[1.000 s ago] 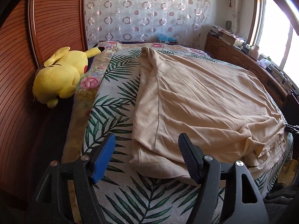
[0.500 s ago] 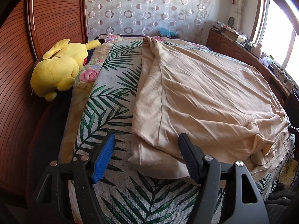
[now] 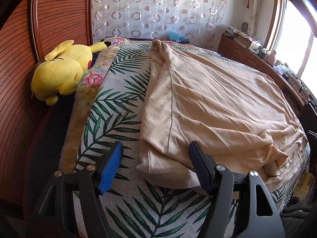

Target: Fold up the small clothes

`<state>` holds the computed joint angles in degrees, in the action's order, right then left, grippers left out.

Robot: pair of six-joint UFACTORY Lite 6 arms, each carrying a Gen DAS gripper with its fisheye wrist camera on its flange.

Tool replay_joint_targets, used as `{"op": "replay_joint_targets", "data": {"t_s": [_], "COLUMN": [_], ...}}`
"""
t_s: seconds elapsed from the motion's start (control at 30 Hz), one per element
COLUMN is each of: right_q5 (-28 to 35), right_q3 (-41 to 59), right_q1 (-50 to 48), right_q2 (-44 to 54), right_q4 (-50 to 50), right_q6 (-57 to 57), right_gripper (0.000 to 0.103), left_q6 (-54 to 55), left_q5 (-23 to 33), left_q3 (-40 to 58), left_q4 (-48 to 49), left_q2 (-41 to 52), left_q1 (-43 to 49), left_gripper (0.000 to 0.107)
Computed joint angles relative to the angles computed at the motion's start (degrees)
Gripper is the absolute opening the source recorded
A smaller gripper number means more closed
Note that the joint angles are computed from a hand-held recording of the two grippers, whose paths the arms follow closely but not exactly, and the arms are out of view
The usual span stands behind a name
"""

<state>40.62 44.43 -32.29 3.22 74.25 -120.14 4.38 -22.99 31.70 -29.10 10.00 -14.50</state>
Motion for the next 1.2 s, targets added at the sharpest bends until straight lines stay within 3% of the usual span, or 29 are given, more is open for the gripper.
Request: {"op": "replay_joint_targets", "data": {"t_s": [0.13,0.47,0.57,0.6,0.73,0.83,1.0,1.2], "right_q5": [-1.23,-6.19,-8.38,-7.51,-8.01,-5.98,-6.44,-6.79], "right_q3": [-1.0,-0.58,-0.19,-1.06,-4.11,-2.02,-2.42,-2.55], "right_q1": [2.52,12.02,12.91,12.54,14.16,12.9,13.27,13.32], "right_q2": [-1.05,4.17,6.41,6.09,5.0,7.27,7.09,6.52], "right_q4": [3.1,13.2,15.36,17.18,22.92,20.34,21.61,19.83], "right_q6": [-1.18,-5.68,-7.94,-10.75,-18.54,-15.21,-17.29,-15.8], "right_gripper": [0.029,0.029,0.03,0.033,0.064,0.07,0.071,0.071], "left_q6": [-2.66,0.19,1.82,2.4,4.88,7.58,3.8,0.23], "left_q5": [0.01,0.57,1.35,1.63,2.33,1.92,3.35,3.17], "left_q3": [-0.1,1.37,2.28,2.65,3.92,4.32,4.83,6.41], "left_q4": [2.37,-0.43,-1.7,-2.24,-4.98,-7.84,-3.14,1.47], "left_q2": [-0.23,0.64,1.1,1.3,2.05,2.51,2.44,-0.72], "left_q1": [-0.04,-0.64,-0.68,-0.64,-0.66,-1.36,-1.11,-4.23], "left_gripper": [0.066,0.035,0.034,0.034,0.034,0.033,0.008,0.006]}}
